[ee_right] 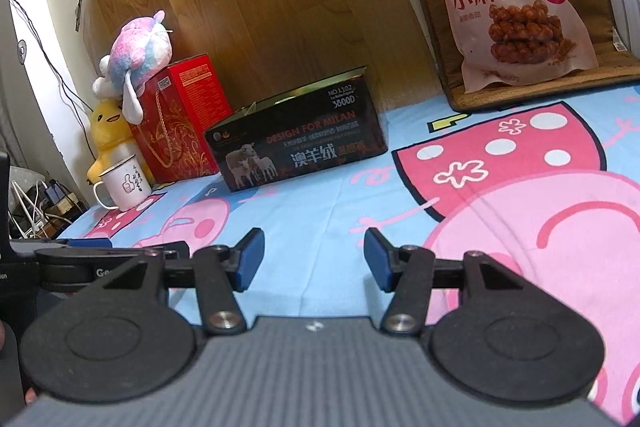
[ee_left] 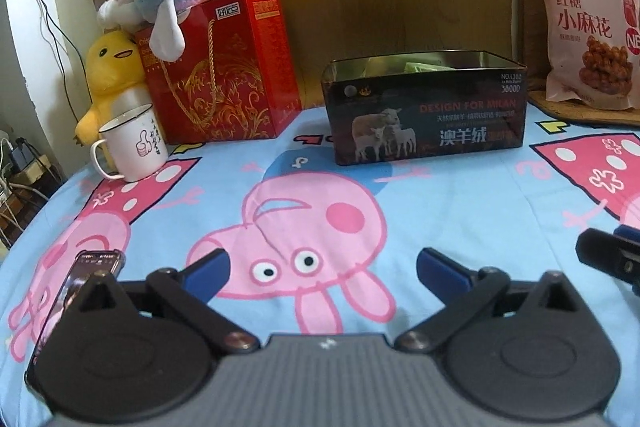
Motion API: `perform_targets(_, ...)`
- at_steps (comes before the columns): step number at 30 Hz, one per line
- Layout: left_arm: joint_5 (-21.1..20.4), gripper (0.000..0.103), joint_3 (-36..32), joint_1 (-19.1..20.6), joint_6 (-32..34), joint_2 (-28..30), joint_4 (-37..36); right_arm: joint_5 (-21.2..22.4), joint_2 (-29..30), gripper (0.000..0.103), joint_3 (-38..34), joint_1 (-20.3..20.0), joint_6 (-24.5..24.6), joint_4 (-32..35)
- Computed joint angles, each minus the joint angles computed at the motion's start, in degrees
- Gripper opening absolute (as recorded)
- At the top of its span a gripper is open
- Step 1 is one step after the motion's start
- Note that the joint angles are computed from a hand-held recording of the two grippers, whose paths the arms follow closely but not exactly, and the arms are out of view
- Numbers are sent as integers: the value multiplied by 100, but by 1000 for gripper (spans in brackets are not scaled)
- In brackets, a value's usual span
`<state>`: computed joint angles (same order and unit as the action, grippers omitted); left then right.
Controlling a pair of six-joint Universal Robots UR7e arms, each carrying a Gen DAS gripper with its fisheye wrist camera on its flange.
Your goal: Organize snacks
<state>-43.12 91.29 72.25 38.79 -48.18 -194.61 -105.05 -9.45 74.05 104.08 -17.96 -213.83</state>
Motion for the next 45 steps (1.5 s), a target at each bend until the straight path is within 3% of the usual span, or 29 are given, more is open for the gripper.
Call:
perform_targets(22, 550, 103, -307, -35, 699, 322, -786, 56, -3, 61, 15, -22, 91, -23)
perform_targets(33, 603, 103, -253, -32, 506, 264, -676, 100, -3, 65, 28, -41, 106, -77)
perform_targets(45, 618, 103, -286, -55, 892, 335, -1023, 109, -8, 65, 43, -44, 104, -91)
